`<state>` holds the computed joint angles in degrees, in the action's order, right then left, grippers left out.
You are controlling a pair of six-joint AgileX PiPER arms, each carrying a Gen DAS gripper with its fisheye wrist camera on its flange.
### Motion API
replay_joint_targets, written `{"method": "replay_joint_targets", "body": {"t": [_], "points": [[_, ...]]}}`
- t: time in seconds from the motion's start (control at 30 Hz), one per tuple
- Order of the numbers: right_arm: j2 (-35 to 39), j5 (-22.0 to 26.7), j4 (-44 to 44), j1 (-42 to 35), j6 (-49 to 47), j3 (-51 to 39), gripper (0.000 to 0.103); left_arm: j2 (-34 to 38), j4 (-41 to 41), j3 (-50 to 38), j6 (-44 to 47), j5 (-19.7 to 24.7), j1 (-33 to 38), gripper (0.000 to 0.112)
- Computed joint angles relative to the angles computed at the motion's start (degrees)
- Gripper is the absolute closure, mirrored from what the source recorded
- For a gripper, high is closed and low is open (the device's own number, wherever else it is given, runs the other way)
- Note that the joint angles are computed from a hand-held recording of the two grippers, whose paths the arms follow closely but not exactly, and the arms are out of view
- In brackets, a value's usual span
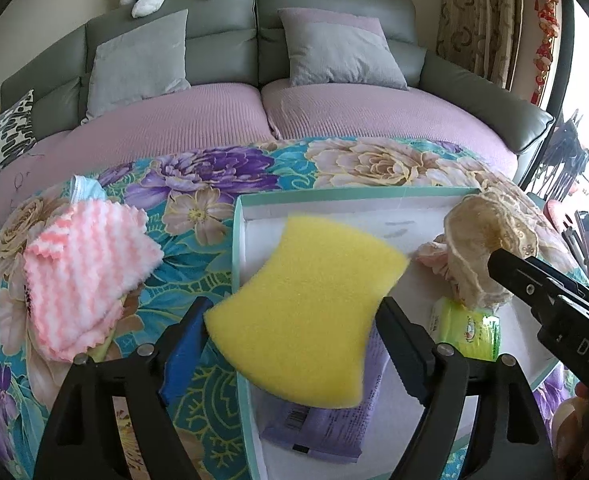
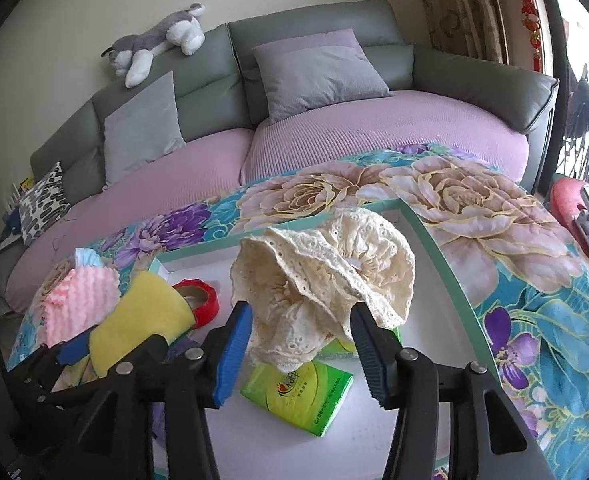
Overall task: Organize soft objects
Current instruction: 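Open the left tool to drop the sponge while the right tool releases the lace cloth, then move both open tools back to the pink knit cloth and leopard scrunchie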
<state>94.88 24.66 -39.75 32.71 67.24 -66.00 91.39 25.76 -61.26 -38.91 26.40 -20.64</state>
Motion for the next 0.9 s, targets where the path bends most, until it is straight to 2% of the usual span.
{"method": "replay_joint_targets", "body": {"t": [0.07,0.13,0.27,0.47,0.57,0.7,0.8,0.83,0.9], "points": [[-0.5,0.1,-1.0,0.2,1.0,0.3,0.045,-0.7,-0.8,0.5,0.7,-0.8,0.3,0.027],[-1.1,0.5,-2.1,0.4,2.0,0.5,0.042,-1.3,-1.4,0.8,1.1,-1.4,0.7,0.020],[-2.2,0.8,-4.4,0.7,4.4,1.1,0.038,-3.0,-1.1,1.8,0.7,-2.6,1.3,0.019],[-2.1,1.2,-4.4,1.1,3.9,0.8,0.032,-5.2,1.3,3.2,-4.0,-3.5,4.0,0.019],[-1.9,1.3,-3.8,1.3,3.1,0.5,0.030,-6.2,6.1,4.0,-10.7,-2.8,5.9,0.019],[-1.3,1.2,-3.4,1.5,2.4,0.1,0.015,-6.8,10.0,5.0,-17.4,-1.4,8.6,0.019],[-0.9,1.2,-3.2,1.6,2.1,-0.2,0.009,-6.8,10.9,5.5,-20.2,-0.4,10.9,0.018],[-0.7,1.3,-3.0,1.6,1.8,-0.3,0.002,-6.6,11.7,5.6,-21.4,0.4,11.4,0.018],[-0.6,1.2,-3.2,1.7,2.0,-0.3,0.000,-6.1,13.2,5.5,-23.4,1.9,11.9,0.018]]}}
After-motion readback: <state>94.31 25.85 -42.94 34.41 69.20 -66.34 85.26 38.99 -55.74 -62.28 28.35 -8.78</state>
